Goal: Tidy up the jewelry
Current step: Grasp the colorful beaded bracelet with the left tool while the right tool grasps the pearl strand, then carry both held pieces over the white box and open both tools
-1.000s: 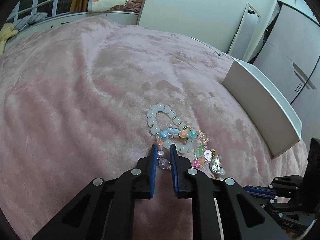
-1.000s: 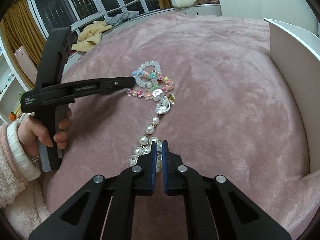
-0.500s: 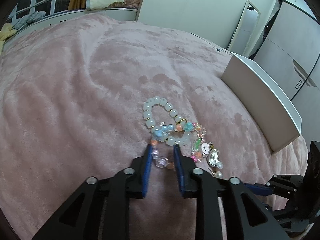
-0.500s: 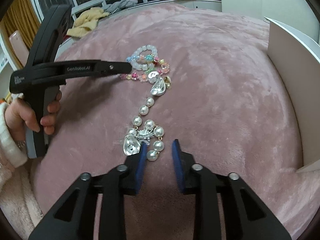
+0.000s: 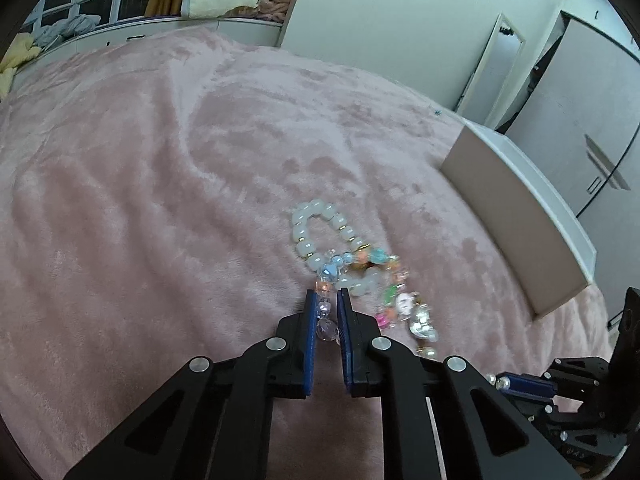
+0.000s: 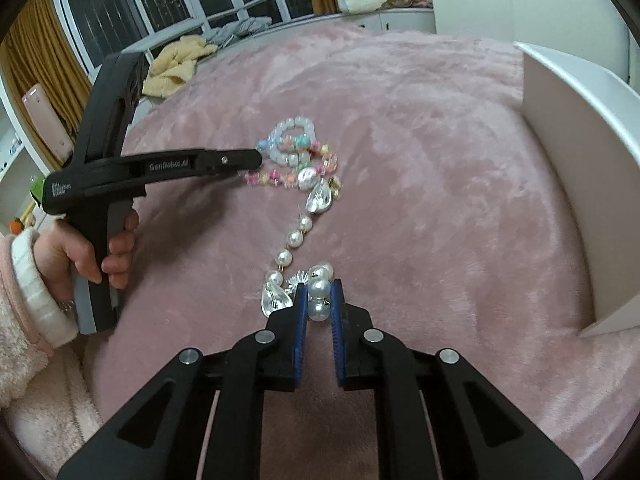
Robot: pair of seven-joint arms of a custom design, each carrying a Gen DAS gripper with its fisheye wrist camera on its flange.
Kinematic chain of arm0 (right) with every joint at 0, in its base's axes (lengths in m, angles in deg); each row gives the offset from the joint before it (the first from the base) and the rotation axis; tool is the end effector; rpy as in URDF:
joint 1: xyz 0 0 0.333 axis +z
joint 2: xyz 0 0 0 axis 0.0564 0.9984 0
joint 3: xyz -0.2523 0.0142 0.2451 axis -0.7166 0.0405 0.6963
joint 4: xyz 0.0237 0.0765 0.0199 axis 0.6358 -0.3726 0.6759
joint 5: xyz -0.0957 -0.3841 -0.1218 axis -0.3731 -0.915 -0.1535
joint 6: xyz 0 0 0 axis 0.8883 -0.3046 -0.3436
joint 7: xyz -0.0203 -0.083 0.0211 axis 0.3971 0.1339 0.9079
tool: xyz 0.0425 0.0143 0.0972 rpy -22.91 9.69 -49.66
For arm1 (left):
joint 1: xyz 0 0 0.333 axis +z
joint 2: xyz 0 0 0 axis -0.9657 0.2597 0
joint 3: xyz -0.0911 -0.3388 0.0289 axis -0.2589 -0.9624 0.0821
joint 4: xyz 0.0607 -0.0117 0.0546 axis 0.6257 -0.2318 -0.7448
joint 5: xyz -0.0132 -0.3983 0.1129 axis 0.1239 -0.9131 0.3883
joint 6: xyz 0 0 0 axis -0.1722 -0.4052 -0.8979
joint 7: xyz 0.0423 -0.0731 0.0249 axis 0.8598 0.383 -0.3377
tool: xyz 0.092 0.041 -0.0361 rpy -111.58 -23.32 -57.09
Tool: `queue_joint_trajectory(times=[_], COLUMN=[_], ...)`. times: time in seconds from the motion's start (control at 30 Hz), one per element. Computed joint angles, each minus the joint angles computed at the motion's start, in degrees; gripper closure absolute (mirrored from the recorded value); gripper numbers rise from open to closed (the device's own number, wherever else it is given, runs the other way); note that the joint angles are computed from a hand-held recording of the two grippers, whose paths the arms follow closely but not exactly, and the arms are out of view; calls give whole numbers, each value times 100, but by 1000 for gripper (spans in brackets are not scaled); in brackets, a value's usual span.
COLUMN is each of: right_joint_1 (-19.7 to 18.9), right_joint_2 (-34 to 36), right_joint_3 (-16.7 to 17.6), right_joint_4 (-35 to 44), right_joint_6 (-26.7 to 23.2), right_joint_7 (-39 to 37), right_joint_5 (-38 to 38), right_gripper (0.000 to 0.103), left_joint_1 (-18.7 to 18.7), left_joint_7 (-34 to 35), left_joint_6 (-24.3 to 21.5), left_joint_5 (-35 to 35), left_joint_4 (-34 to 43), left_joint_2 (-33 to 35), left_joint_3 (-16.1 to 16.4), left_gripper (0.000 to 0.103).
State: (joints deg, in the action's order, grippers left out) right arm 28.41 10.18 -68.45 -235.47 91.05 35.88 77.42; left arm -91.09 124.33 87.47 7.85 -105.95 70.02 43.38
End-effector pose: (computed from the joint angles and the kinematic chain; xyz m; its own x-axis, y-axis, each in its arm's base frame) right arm 0.3568 0.1735 0.5307 0.2803 -0.9285 -0.2436 -0.7920 -0.0803 -0.6052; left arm 0.4846 -0.1650 0.5264 -0.3656 -0.8767 0.3127 -0.7806 0.1058 -0.6161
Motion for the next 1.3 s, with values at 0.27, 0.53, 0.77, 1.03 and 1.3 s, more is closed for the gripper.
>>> queue_joint_trajectory(times=[0.27, 0.53, 0.77, 1.03, 1.3], right_joint_1=[-182, -491, -983, -1599, -2039], right_joint_2=[-445, -830, -1182, -1338, -1218], right_joint_3=[53, 66, 20, -245, -745], right_joint_4=[9, 224, 436, 726, 974], right_joint_6=[-63, -68, -81, -126, -641], right_joint_7=[182, 274, 271, 91, -527], right_joint_5=[-114, -400, -770, -1094, -1215], right_gripper=[91, 91, 91, 91, 91], left_joint_1=[-76, -43, -367, -620, -745], left_joint_7=[51, -515, -667, -789, -1061], left_joint_6=[-86, -390, -515, -723, -869], left_joint_5=[153, 1211, 1382, 1686, 2121], left_joint_4=[99, 412, 901, 1932, 3177], left_joint_2=[-376, -711, -736, -156, 892], left_joint_3=[5, -197, -234, -601, -1043], left_gripper=[88, 91, 91, 91, 91])
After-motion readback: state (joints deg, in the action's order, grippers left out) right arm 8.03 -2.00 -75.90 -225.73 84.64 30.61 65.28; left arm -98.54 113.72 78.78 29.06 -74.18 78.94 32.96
